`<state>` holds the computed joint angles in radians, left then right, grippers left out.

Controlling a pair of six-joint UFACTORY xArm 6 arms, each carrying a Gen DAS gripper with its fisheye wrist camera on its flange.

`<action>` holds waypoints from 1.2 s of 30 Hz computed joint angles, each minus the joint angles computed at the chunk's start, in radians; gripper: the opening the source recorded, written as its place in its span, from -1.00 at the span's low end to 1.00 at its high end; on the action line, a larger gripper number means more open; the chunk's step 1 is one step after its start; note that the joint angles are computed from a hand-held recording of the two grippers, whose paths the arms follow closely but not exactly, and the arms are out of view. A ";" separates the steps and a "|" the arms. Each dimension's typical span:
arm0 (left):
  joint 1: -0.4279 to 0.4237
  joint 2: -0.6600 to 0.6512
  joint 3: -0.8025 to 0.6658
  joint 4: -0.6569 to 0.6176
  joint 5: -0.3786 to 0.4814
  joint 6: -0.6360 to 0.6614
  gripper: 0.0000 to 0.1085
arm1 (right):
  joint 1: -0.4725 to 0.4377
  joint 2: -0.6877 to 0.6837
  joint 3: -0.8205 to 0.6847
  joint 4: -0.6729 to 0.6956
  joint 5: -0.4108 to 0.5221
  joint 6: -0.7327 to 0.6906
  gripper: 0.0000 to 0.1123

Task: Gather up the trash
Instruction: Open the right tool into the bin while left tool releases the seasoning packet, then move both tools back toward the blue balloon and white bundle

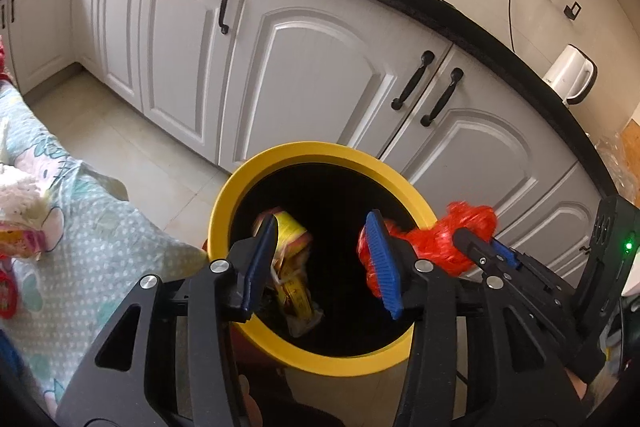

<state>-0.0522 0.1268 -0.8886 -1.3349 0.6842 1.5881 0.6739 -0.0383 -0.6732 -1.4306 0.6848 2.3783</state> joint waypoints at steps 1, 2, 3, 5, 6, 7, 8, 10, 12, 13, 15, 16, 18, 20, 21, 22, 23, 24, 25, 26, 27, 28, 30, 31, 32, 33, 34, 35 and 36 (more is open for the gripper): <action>0.005 -0.002 0.000 0.001 0.001 0.000 -0.31 | 0.001 -0.002 0.001 0.002 0.004 0.000 -0.52; 0.008 -0.005 0.002 0.001 -0.002 -0.001 -0.29 | 0.000 -0.004 0.001 0.000 0.003 0.001 -0.51; 0.012 -0.010 0.004 -0.002 -0.004 0.002 -0.27 | 0.004 -0.008 0.002 -0.001 0.009 0.006 -0.43; 0.022 -0.018 0.008 -0.007 -0.003 0.009 -0.23 | 0.006 -0.014 0.004 -0.007 0.016 0.013 -0.32; 0.026 -0.022 0.009 -0.010 -0.004 0.013 -0.23 | 0.008 -0.016 0.004 -0.012 0.016 0.016 -0.29; 0.032 -0.029 0.013 -0.016 -0.006 0.020 -0.19 | 0.006 -0.018 0.004 -0.016 0.014 0.017 -0.28; 0.037 -0.034 0.016 -0.018 -0.005 0.023 -0.15 | 0.009 -0.017 0.001 -0.017 0.016 0.014 -0.28; 0.050 -0.049 0.025 -0.020 -0.005 0.030 -0.07 | 0.013 -0.015 -0.004 -0.022 0.016 0.011 -0.24; 0.063 -0.065 0.039 -0.036 -0.012 0.053 0.02 | 0.015 -0.016 -0.008 -0.023 0.015 0.005 -0.21; 0.071 -0.077 0.047 -0.048 -0.018 0.068 0.08 | 0.019 -0.015 -0.011 -0.024 0.019 0.005 -0.17; 0.085 -0.092 0.057 -0.063 -0.020 0.086 0.20 | 0.025 -0.017 -0.015 -0.023 0.025 0.003 -0.13; 0.094 -0.100 0.062 -0.072 -0.021 0.096 0.27 | 0.027 -0.019 -0.018 -0.024 0.026 0.000 -0.12; 0.112 -0.114 0.070 -0.089 -0.022 0.114 0.34 | 0.035 -0.020 -0.022 -0.025 0.034 -0.001 -0.09; 0.130 -0.123 0.073 -0.099 -0.021 0.123 0.45 | 0.044 -0.019 -0.031 -0.023 0.041 -0.005 -0.04; 0.142 -0.129 0.076 -0.104 -0.020 0.128 0.47 | 0.052 -0.017 -0.037 -0.020 0.046 -0.007 -0.02; 0.149 -0.133 0.077 -0.106 -0.020 0.131 0.53 | 0.056 -0.016 -0.042 -0.022 0.048 -0.008 0.01; 0.157 -0.138 0.080 -0.112 -0.022 0.139 0.59 | 0.062 -0.013 -0.049 -0.024 0.051 -0.010 0.02; 0.164 -0.143 0.083 -0.121 -0.026 0.149 0.61 | 0.066 -0.011 -0.056 -0.027 0.052 -0.014 0.06; 0.176 -0.149 0.086 -0.129 -0.027 0.158 0.65 | 0.071 -0.006 -0.064 -0.031 0.052 -0.019 0.08; 0.183 -0.152 0.086 -0.132 -0.028 0.162 0.68 | 0.077 -0.003 -0.072 -0.031 0.055 -0.023 0.09; 0.194 -0.156 0.088 -0.137 -0.030 0.168 0.69 | 0.082 -0.001 -0.077 -0.030 0.056 -0.025 0.10; 0.202 -0.158 0.088 -0.140 -0.030 0.173 0.69 | 0.088 0.001 -0.082 -0.032 0.057 -0.026 0.12; 0.220 -0.163 0.090 -0.146 -0.034 0.181 0.69 | 0.100 0.003 -0.094 -0.035 0.062 -0.033 0.14; 0.232 -0.165 0.089 -0.144 -0.031 0.180 0.69 | 0.105 0.005 -0.101 -0.039 0.063 -0.037 0.15; 0.243 -0.165 0.087 -0.143 -0.028 0.177 0.69 | 0.108 0.007 -0.108 -0.042 0.062 -0.041 0.15; 0.254 -0.165 0.084 -0.141 -0.027 0.173 0.69 | 0.111 0.009 -0.113 -0.044 0.062 -0.043 0.16; 0.262 -0.165 0.081 -0.142 -0.025 0.172 0.69 | 0.116 0.014 -0.122 -0.046 0.061 -0.048 0.16; 0.269 -0.165 0.080 -0.142 -0.025 0.173 0.69 | 0.117 0.015 -0.126 -0.050 0.058 -0.051 0.16; 0.278 -0.166 0.080 -0.142 -0.022 0.175 0.69 | 0.119 0.018 -0.132 -0.054 0.055 -0.055 0.17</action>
<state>0.2260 -0.0388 -0.8089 -1.4771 0.6619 1.7628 0.7926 -0.0202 -0.8047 -1.4847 0.7393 2.3234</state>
